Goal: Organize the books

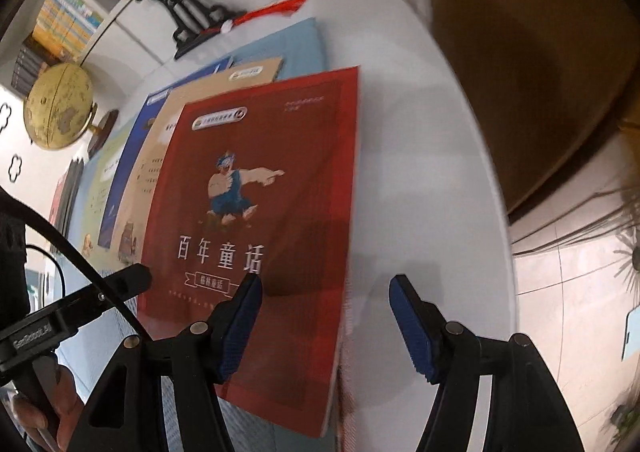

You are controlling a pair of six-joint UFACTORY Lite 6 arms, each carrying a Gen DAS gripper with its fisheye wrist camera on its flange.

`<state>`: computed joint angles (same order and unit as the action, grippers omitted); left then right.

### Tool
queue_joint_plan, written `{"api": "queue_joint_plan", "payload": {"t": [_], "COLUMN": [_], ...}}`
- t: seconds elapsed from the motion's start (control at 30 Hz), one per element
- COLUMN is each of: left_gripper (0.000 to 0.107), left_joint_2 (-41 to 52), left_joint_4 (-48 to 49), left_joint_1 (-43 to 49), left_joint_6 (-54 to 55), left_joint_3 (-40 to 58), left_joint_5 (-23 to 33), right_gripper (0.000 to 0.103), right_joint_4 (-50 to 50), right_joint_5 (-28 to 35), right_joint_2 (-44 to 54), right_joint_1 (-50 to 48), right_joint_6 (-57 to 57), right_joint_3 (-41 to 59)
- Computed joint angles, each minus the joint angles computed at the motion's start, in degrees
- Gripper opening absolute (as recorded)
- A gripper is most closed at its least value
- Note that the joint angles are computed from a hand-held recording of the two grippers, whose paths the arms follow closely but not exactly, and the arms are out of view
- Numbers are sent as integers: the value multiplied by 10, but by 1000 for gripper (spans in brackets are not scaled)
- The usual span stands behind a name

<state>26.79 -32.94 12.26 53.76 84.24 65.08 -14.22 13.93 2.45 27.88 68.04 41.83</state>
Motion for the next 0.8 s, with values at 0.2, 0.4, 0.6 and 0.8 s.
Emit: {"api": "queue_joint_plan", "payload": {"t": [0.2, 0.4, 0.6, 0.8], "left_gripper": [45, 45, 45, 45], "left_joint_2": [-28, -76, -49, 9], "left_joint_4": [-7, 10, 51, 29], "left_joint_1": [29, 133, 303, 380], "left_joint_6": [41, 84, 106, 100], "left_joint_3": [-44, -98, -66, 1], "left_joint_5": [36, 73, 96, 88], "right_gripper": [67, 67, 68, 67], "right_joint_4": [-70, -48, 36, 89], "right_joint_5": [63, 96, 81, 81], "right_joint_2": [22, 25, 137, 232], "right_joint_1": [46, 107, 199, 228], "right_joint_6": [44, 21, -75, -135], "right_joint_3": [59, 96, 221, 315]}}
